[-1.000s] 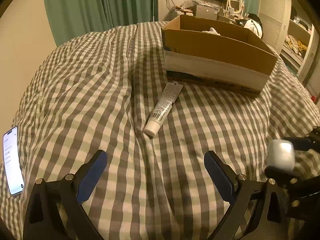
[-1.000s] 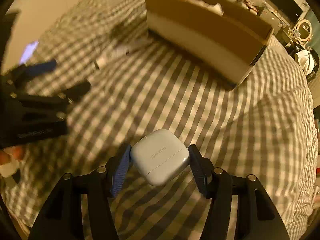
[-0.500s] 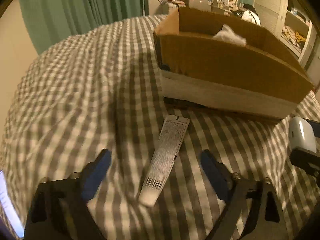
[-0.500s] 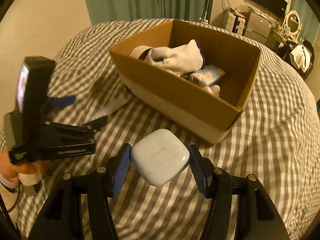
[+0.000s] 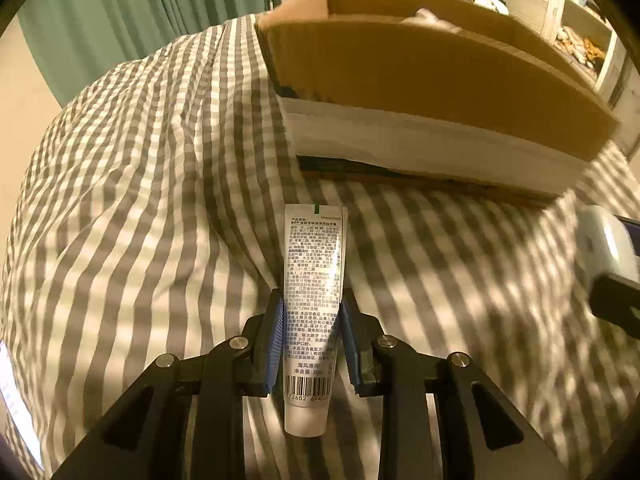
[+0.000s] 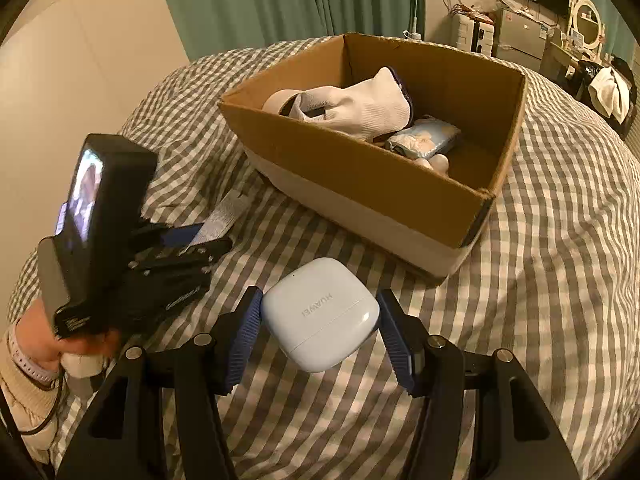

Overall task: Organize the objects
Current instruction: 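Grasp the white tube with the left tool, then carry the tube and earbud case over the box and open both tools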

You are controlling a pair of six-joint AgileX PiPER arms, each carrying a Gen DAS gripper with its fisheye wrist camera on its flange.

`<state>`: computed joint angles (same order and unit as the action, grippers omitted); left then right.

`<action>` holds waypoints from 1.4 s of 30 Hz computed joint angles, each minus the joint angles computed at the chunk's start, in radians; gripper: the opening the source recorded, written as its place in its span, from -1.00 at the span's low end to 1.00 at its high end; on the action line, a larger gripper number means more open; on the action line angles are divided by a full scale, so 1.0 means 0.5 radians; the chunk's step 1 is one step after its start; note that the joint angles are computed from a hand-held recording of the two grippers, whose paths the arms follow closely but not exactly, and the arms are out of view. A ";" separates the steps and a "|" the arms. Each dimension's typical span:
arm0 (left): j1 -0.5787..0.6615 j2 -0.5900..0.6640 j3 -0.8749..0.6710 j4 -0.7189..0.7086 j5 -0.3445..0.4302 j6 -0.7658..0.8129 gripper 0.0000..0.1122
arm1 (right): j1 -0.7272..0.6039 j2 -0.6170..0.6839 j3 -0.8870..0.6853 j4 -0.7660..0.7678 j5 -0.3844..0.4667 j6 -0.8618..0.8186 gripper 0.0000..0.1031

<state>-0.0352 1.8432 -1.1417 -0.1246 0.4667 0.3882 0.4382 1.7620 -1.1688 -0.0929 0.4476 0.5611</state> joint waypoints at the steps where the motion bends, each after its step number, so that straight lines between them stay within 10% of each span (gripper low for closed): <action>1: 0.013 -0.076 0.058 -0.063 0.014 0.061 -0.52 | 0.019 -0.026 0.017 -0.049 0.010 0.063 0.12; 13: 0.113 -0.969 0.462 -0.537 0.196 0.528 -0.52 | 0.389 -0.499 0.079 -0.739 0.495 0.819 0.12; 21: 0.152 -1.173 0.137 -0.638 0.512 0.522 -0.52 | 0.668 -0.659 -0.122 -1.068 0.927 1.064 0.12; 31: 0.110 -0.948 -0.407 -0.651 0.667 0.430 -0.52 | 0.643 -0.672 -0.432 -1.156 1.109 0.869 0.12; 42: -0.146 -0.343 -1.149 -0.319 0.731 0.118 -0.52 | 0.010 -0.439 -0.729 -0.748 0.771 0.340 0.12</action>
